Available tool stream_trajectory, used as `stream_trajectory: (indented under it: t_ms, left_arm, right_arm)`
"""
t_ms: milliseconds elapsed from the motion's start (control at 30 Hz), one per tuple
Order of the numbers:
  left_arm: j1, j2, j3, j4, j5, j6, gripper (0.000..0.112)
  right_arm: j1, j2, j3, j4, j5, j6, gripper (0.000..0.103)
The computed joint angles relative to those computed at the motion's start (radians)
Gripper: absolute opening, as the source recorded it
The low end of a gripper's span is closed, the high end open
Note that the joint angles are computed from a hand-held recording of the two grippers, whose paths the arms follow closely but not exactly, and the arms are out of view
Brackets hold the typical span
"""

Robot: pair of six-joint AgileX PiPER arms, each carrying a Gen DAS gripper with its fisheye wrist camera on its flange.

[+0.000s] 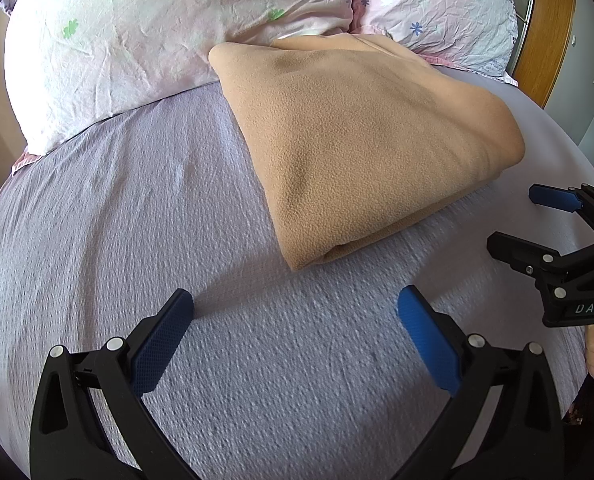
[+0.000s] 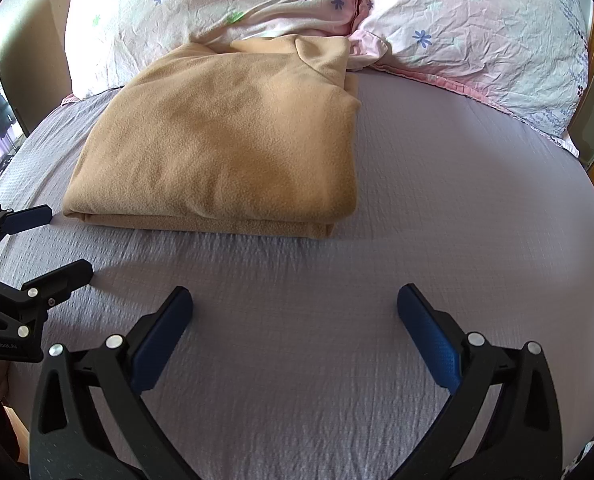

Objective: Fold small clothes

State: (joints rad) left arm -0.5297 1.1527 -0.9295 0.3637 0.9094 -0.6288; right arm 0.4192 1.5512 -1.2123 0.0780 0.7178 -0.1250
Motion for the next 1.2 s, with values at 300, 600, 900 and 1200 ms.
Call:
stream_trajectory:
  t_ms: [300, 600, 900, 1200]
  left_arm:
    - [0.0, 0.001, 0.0, 0.001, -0.001, -0.001, 0.102]
    - [0.0, 0.001, 0.0, 0.001, 0.0, -0.001, 0.102]
    - [-0.001, 0.0, 0.002, 0.002, -0.002, -0.003, 0.102]
    - [0.007, 0.004, -0.001, -0.008, -0.001, 0.01, 0.102]
  right_arm:
    - [0.0, 0.0, -0.001, 0.0, 0.0, 0.0, 0.101]
    - [0.0, -0.001, 0.0, 0.0, 0.0, 0.0, 0.101]
    - [0.0, -0.001, 0.001, 0.0, 0.0, 0.0, 0.101]
    - [-0.001, -0.001, 0.0, 0.0, 0.0, -0.001, 0.101]
